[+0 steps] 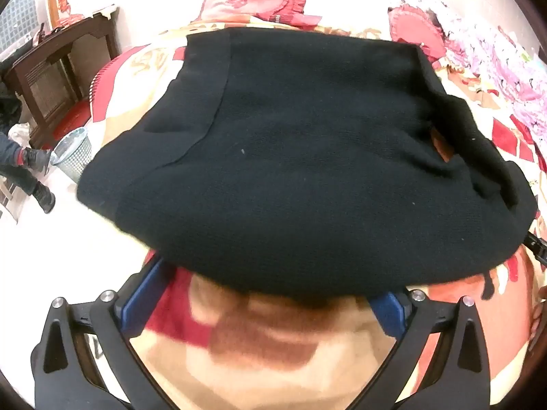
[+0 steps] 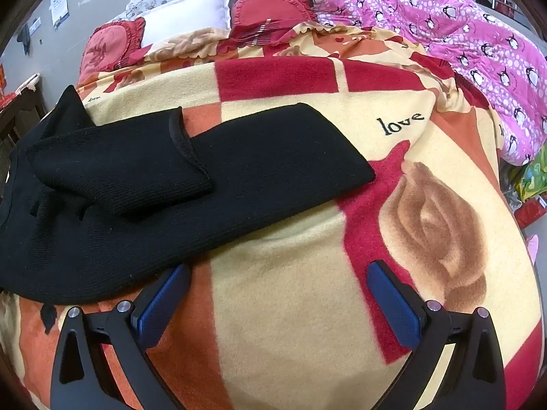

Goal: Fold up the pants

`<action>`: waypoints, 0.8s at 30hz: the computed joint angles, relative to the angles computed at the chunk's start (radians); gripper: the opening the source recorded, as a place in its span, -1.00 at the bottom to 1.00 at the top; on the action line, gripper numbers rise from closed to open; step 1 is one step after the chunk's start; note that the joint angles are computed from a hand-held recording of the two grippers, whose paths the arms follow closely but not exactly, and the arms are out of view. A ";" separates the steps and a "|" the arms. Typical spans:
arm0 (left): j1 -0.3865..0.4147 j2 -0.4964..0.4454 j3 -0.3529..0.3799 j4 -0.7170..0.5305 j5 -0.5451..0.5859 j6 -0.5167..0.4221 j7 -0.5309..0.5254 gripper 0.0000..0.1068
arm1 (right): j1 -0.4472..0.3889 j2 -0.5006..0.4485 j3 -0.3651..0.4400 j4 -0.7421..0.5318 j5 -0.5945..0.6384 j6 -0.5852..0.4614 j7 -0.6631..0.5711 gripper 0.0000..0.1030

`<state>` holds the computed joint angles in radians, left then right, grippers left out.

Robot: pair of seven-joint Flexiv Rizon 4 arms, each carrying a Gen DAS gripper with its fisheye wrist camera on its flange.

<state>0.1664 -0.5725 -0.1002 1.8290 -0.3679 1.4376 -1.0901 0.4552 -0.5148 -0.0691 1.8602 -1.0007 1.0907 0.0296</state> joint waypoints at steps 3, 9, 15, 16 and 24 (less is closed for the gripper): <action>0.059 0.032 -0.065 0.044 -0.038 0.013 0.041 0.93 | -0.003 0.001 0.033 -0.013 0.084 -0.040 -0.063 0.99; 0.200 0.088 -0.258 0.153 -0.121 0.155 0.167 0.93 | 0.041 0.056 -0.029 0.069 -0.044 0.039 0.122 0.99; 0.371 0.094 -0.464 0.206 -0.066 0.234 0.191 0.93 | 0.012 0.097 0.000 0.092 -0.191 0.033 0.286 0.99; 0.393 0.094 -0.489 0.215 -0.051 0.244 0.187 0.93 | 0.004 0.096 0.011 0.089 -0.198 0.030 0.291 0.99; 0.602 0.063 -0.716 0.266 0.078 0.276 0.141 0.93 | -0.030 0.117 0.051 0.097 -0.257 0.009 0.328 0.99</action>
<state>0.7688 -0.5095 -0.8159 2.0953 -0.2897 1.7141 -0.9495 0.4249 -0.3979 -0.0178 1.9570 -1.2578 1.0999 0.3574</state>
